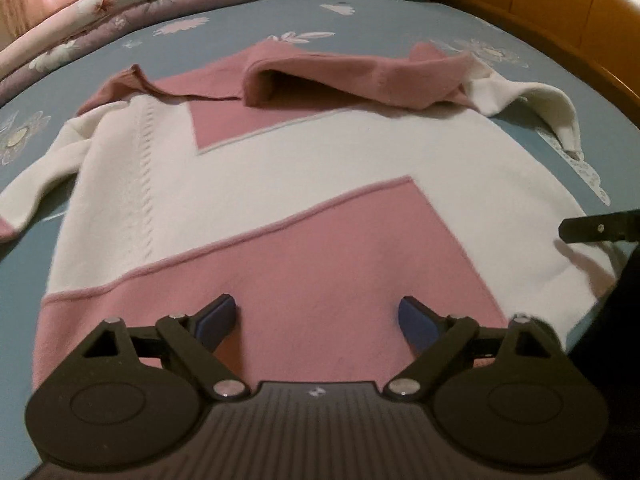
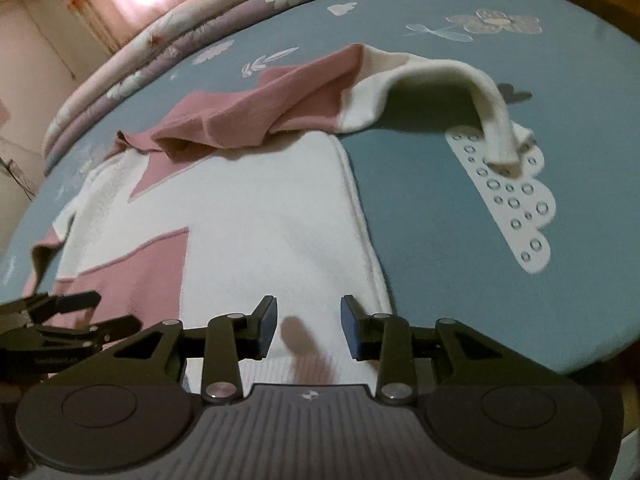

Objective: Fold clothes

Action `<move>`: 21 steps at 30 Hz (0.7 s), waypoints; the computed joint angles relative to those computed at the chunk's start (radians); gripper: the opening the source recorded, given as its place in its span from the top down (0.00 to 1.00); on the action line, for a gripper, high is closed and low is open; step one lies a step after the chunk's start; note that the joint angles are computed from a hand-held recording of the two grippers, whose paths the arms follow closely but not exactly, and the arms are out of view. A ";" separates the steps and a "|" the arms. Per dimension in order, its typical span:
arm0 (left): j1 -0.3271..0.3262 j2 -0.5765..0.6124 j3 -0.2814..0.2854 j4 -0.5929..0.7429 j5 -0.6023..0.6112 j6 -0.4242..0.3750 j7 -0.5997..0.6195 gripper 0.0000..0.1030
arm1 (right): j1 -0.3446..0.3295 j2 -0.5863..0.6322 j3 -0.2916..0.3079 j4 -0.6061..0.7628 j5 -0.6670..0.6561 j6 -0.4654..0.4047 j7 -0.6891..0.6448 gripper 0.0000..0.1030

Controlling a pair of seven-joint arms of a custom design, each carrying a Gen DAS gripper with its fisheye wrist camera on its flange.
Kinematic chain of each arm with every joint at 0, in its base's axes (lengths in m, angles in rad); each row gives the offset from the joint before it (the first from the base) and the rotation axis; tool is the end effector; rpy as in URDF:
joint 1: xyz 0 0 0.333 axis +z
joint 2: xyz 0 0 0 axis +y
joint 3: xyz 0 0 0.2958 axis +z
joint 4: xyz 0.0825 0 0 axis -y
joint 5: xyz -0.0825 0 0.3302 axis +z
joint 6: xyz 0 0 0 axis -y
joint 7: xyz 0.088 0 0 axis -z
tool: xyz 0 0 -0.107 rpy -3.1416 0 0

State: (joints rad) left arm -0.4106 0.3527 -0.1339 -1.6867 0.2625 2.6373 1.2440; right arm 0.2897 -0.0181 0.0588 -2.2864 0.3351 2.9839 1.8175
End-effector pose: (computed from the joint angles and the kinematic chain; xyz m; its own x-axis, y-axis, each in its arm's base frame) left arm 0.5531 -0.3292 0.4689 -0.3762 -0.9265 -0.0011 -0.7549 0.3072 -0.5794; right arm 0.4940 0.1551 0.4554 -0.0719 -0.9165 -0.3935 -0.7933 0.2916 -0.5344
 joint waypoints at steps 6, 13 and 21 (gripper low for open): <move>-0.004 0.008 0.028 0.018 -0.012 0.041 -0.089 0.14 | 0.010 0.014 0.008 0.008 0.058 0.028 -0.046 0.45; -0.041 0.006 0.043 0.006 0.101 -0.020 -0.126 0.14 | 0.009 0.006 0.012 -0.013 -0.101 0.048 0.040 0.37; 0.005 -0.059 0.000 -0.064 0.084 0.015 -0.113 0.14 | 0.020 0.021 0.022 -0.001 -0.043 0.060 -0.040 0.19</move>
State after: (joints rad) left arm -0.4055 0.2932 -0.1339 -1.7508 0.3468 2.6520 1.1312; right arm 0.3094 0.0030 0.0808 -2.2873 0.2922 3.0442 1.7777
